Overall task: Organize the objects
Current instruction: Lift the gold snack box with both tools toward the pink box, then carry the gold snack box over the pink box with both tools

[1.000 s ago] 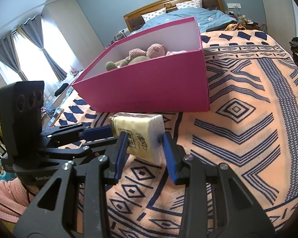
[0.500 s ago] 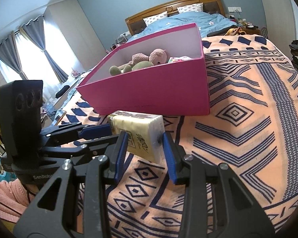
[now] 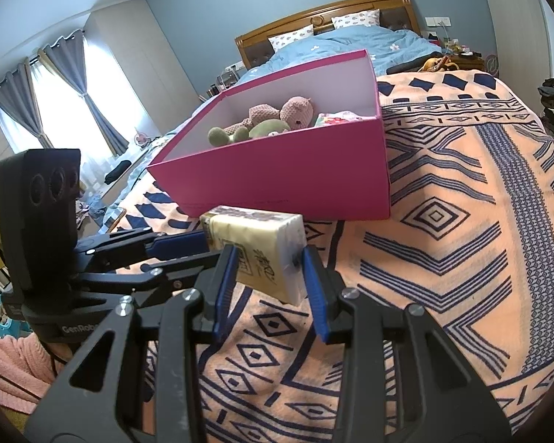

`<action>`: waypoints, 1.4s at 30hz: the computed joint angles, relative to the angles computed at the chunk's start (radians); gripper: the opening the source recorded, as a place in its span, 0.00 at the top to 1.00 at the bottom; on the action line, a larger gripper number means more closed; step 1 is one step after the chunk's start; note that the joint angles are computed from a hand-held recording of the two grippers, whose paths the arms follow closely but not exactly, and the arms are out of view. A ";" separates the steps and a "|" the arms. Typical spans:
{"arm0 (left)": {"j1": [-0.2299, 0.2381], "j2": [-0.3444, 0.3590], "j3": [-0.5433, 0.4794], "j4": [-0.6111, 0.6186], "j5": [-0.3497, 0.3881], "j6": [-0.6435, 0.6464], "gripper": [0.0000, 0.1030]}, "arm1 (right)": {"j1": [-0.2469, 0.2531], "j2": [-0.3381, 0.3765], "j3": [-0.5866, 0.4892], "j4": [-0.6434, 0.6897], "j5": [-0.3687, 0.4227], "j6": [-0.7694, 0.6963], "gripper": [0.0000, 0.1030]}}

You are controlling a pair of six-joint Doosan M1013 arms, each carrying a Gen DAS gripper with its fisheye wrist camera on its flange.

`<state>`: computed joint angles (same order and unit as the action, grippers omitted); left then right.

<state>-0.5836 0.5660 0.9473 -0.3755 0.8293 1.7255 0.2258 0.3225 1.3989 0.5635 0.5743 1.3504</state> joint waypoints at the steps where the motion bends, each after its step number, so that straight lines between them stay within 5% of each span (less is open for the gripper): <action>1: 0.000 -0.001 0.001 0.001 -0.001 0.000 0.66 | 0.000 -0.001 0.001 -0.001 -0.002 0.000 0.62; 42: -0.001 0.000 -0.028 0.026 -0.018 -0.010 0.66 | 0.002 -0.009 -0.014 0.012 -0.027 -0.042 0.61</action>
<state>-0.5846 0.5663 0.9195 -0.3499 0.8108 1.7152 0.2278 0.3139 1.3851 0.5751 0.5474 1.3087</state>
